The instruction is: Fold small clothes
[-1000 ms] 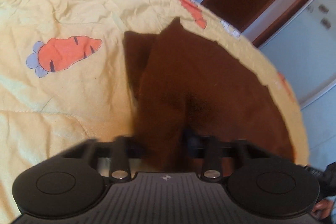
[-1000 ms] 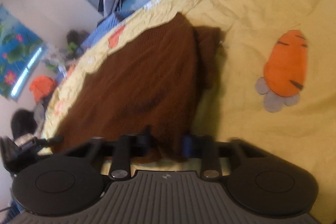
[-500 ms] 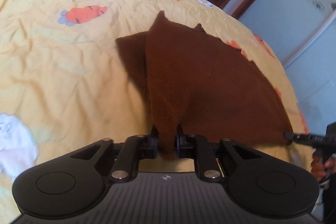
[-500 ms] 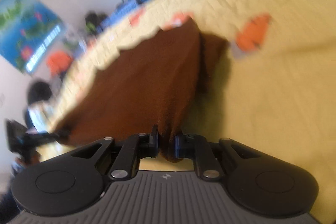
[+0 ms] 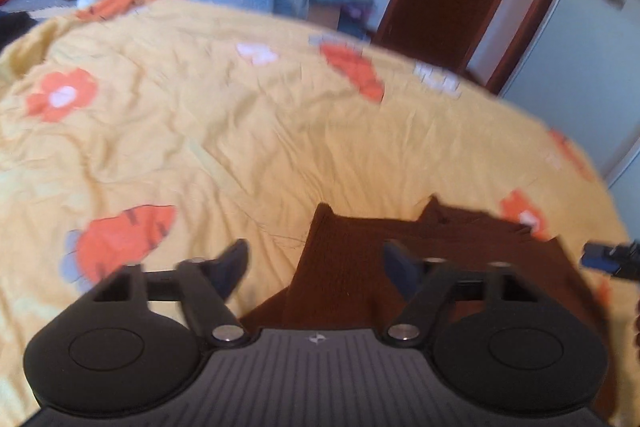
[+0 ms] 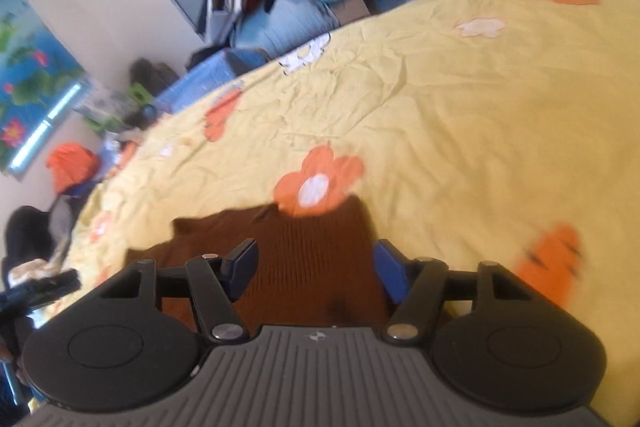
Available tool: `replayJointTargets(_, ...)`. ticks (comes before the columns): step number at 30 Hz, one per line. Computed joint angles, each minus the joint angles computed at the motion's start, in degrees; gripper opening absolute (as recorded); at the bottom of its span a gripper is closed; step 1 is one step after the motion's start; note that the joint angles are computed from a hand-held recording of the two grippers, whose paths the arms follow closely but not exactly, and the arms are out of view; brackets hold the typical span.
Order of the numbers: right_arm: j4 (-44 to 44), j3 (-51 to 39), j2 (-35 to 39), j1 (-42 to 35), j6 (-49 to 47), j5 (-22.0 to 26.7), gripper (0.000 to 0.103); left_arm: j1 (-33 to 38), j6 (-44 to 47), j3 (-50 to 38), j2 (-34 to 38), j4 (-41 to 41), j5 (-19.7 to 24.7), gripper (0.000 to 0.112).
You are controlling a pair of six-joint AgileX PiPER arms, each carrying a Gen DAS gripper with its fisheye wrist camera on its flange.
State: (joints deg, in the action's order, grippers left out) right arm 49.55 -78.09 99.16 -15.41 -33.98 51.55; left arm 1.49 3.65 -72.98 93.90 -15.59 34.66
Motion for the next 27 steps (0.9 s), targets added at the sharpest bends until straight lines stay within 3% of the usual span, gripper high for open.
replayJointTargets(1,-1.8,-1.7,1.8,1.8,2.2,-1.0,0.067,-1.5,-2.1,-2.0,2.6,3.3,1.1,0.043)
replayJointTargets(2,-3.7,-4.1,3.8,3.2,4.2,-0.7,0.065,-2.5,-2.8,-3.1,4.5,5.0,2.2,0.020)
replayJointTargets(3,-5.5,-6.1,5.7,4.4,5.8,-0.4,0.059,-3.1,-1.2,-3.7,5.9,4.7,2.2,0.011)
replayJointTargets(5,-9.4,-8.2,7.8,6.6,6.8,0.7,0.010,-5.1,-3.3,-1.1,4.0,9.3,-3.1,0.008)
replayJointTargets(7,-7.3,-5.3,5.8,7.1,1.9,-2.6,0.009,-6.4,-6.2,1.1,1.1,13.0,-8.7,0.007)
replayJointTargets(9,1.8,-0.8,2.3,4.1,-5.6,-4.1,0.009,-7.6,-11.6,1.9,0.4,19.3,-11.5,0.007)
replayJointTargets(12,3.4,2.3,2.3,1.8,-4.6,-7.4,0.009,-10.3,-21.5,-3.0,6.2,32.2,-5.3,0.008)
replayJointTargets(14,3.5,5.3,2.3,2.0,-4.5,-9.3,0.008,-10.8,-25.7,-1.7,7.3,35.7,-5.9,0.013)
replayJointTargets(15,4.9,7.4,0.9,2.3,-5.5,-10.9,0.010,-11.4,-30.0,0.5,5.6,39.4,-7.1,0.016)
replayJointTargets(17,4.5,9.0,-2.1,2.4,-3.7,-10.5,0.034,-13.6,-39.6,3.3,1.1,47.6,-4.5,0.023)
replayJointTargets(19,2.6,12.3,-8.1,3.3,-2.9,-13.5,0.054,-15.0,-46.8,9.4,-7.1,51.5,-6.3,0.031)
replayJointTargets(20,4.8,15.4,-11.7,3.9,-5.6,-16.0,0.054,-15.6,-47.1,12.3,-10.5,50.0,-8.8,0.049)
replayJointTargets(22,9.3,17.8,-14.7,4.7,-10.7,-14.5,0.054,-17.6,-41.2,14.8,-13.8,42.6,-10.6,0.072)
replayJointTargets(24,5.5,18.7,-16.8,8.5,-8.4,-15.1,0.057,-20.9,-37.4,15.1,-12.3,39.8,-9.6,0.072)
replayJointTargets(25,0.5,19.5,-17.5,11.7,-5.1,-17.4,0.063,-22.1,-37.5,15.1,-10.8,40.8,-8.6,0.072)
replayJointTargets(26,-5.2,20.6,-17.3,14.9,-1.7,-20.5,0.072,-22.9,-39.9,15.7,-8.8,44.0,-7.9,0.073)
replayJointTargets(27,-10.9,22.1,-16.7,17.2,1.3,-23.8,0.073,-22.6,-44.0,17.9,-7.5,49.5,-9.5,0.073)
